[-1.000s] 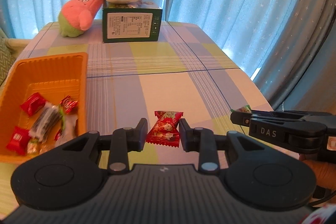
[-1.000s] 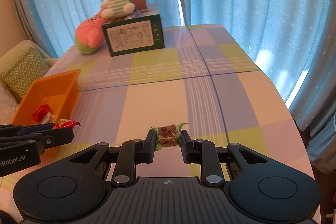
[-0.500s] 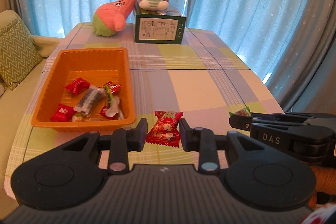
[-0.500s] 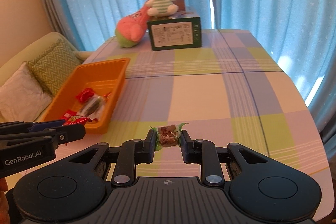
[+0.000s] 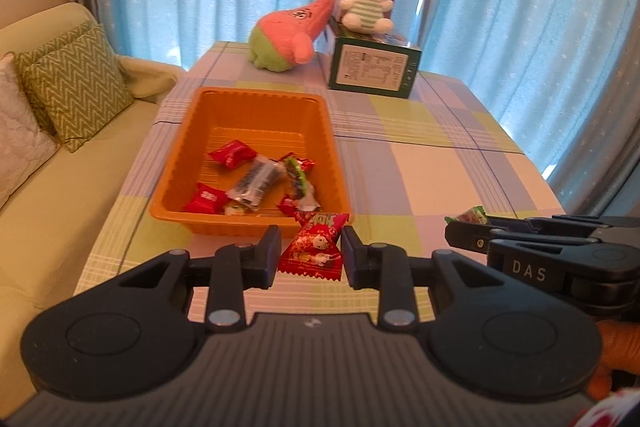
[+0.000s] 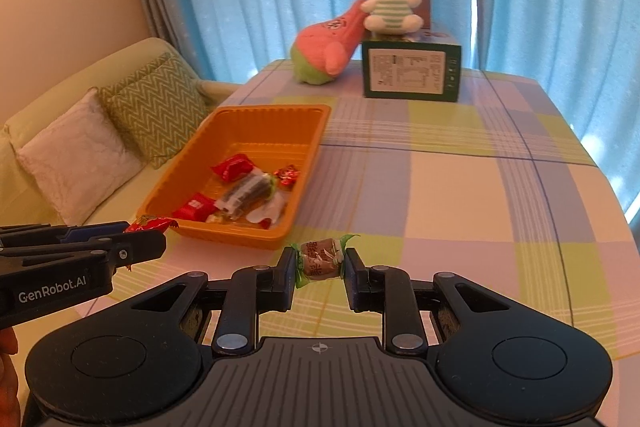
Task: Organize snacks
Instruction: 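Carry the red packet and green-wrapped candy over the orange tray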
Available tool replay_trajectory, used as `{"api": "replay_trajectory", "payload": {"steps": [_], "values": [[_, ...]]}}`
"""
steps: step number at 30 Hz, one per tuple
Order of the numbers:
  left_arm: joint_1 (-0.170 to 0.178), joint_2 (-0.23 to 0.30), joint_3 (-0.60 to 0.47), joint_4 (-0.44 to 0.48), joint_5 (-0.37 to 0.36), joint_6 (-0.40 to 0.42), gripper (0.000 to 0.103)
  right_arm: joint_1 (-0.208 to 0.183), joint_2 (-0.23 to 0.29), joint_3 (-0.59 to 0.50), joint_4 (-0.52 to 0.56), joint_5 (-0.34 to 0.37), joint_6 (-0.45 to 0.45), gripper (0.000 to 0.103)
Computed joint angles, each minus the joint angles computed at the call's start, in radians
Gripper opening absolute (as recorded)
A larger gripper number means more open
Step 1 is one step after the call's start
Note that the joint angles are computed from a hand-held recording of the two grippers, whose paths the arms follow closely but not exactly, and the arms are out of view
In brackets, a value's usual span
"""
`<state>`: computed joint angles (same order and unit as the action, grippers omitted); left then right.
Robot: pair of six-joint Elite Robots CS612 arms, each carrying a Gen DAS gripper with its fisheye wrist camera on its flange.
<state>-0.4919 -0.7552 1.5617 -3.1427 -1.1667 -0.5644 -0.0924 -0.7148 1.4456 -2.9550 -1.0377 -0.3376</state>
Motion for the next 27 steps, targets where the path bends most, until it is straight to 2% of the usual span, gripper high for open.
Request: {"api": "replay_trajectory", "payload": {"steps": [12, 27], "values": [[0.023, -0.017, 0.027, -0.001, 0.035, -0.036, 0.029, 0.032, 0.017, -0.038, 0.033, 0.029, -0.039, 0.025], [0.051, 0.008, -0.02, 0.027, 0.029, -0.037, 0.029, 0.056, 0.073, -0.143, 0.089, 0.031, -0.047, 0.025]]}}
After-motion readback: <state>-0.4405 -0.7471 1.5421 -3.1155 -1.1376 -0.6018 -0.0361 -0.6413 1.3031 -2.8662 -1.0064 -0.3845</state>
